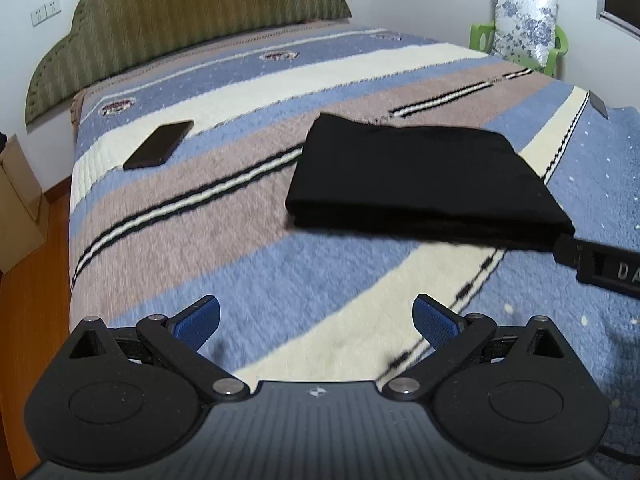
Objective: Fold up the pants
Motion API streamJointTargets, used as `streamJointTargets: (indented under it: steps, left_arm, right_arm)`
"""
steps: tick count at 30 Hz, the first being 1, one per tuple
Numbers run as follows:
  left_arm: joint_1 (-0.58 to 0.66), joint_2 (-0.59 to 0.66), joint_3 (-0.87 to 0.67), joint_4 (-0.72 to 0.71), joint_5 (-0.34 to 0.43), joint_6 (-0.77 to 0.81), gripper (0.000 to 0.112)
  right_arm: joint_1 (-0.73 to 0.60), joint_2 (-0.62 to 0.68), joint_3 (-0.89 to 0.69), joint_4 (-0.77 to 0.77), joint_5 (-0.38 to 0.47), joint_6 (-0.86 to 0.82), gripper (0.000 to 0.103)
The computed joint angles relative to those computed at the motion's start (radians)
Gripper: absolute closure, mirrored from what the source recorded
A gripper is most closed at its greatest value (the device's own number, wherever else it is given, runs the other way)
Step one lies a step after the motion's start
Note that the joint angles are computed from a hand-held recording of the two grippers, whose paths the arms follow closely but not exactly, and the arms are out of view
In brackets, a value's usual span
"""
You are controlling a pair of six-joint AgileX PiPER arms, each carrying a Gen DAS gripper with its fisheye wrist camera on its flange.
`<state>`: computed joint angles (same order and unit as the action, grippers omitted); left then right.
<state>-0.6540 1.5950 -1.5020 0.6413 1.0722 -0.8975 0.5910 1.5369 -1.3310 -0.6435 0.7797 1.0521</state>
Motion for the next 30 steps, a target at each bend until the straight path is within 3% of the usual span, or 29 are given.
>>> streamJointTargets:
  steps: [6, 30]
  left_arm:
    - [-0.048, -0.021, 0.028, 0.058, 0.031, -0.038, 0.009]
    - [-0.055, -0.072, 0.087, 0.041, 0.022, -0.064, 0.009]
  right_arm:
    - [0.004, -0.003, 0.001, -0.003, -0.007, -0.003, 0.000]
    - [-0.015, 0.000, -0.003, 0.083, -0.044, -0.099, 0.000]
